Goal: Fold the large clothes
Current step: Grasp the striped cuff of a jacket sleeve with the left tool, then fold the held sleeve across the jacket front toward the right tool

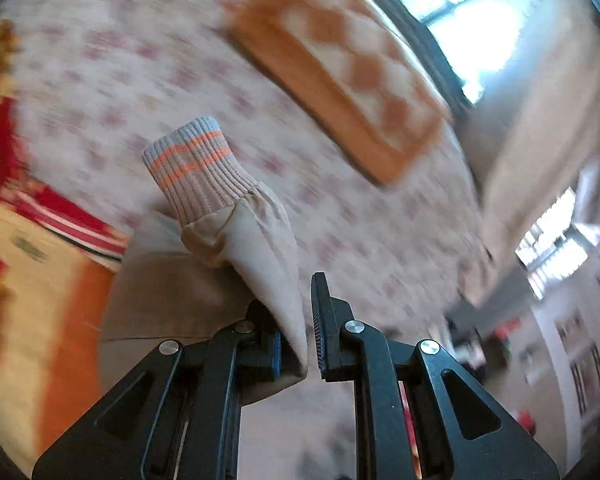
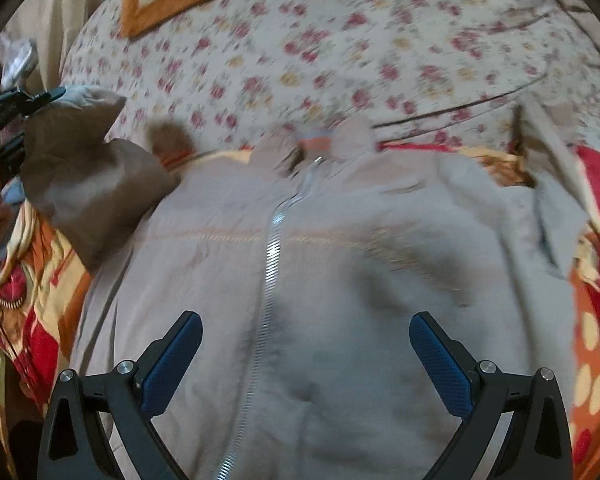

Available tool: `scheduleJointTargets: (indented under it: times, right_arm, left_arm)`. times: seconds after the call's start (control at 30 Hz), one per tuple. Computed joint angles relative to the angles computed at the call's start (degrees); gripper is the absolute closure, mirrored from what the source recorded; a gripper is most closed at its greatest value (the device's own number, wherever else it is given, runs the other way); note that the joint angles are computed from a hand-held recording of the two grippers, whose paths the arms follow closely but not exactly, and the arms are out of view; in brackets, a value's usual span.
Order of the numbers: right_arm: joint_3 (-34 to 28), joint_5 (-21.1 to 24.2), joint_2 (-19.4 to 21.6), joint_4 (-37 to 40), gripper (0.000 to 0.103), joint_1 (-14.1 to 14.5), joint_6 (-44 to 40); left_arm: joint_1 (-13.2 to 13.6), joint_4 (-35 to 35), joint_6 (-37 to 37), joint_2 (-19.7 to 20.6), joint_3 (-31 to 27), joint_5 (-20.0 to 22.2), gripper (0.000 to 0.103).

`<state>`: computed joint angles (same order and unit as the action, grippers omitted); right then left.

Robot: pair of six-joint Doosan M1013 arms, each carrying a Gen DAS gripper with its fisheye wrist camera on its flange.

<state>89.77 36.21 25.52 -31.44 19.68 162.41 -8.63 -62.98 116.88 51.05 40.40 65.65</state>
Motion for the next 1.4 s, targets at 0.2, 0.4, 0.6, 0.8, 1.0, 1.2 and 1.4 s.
scheduleJointTargets:
  times: [0.2,0.4,0.6,0.8,1.0,1.2,1.4]
  right_arm:
    - [4.14,1.45,-2.85,-5.25,0.0,-0.67,8.79]
    - [7.39,1.63,-4.84,-4.64,0.0,-1.63,12.13]
    - [8.69,-0.83,-5.68,-4.55,0.0,-2.54,13.84]
    - [6.99,-5.62,-4.54,-3.63,0.0,-3.33,11.07]
    - [-3.76,-1.91,1.15,-1.2,0.0,-2.45,-2.25]
    - [-17.17,13.11,10.79,1.96,0.019,-1.3,-15.61]
    - [-3.5,10.85,3.34,-1.48,0.013,-1.4,-2.76]
  left_arm:
    - [-5.29,1.55,3.75,-2.1,7.71,3.88,0.092]
    - [-9.27,10.07,5.28,-2.44,13.22,5.79,0.032]
    - [-8.43,13.67,14.39,-7.24,17.86,5.43,0.025]
    - [-6.53,27.99,18.59,-14.79,28.17,-16.85,0.025]
    - [-5.09,39.1,-1.28,-10.86,25.98,-19.27,0.025]
    - [-5.61,42.44,-5.26,-9.58,24.97,-20.39,0.025]
    - [-6.18,44.08,-3.48,-10.25,26.34,-21.02,0.025]
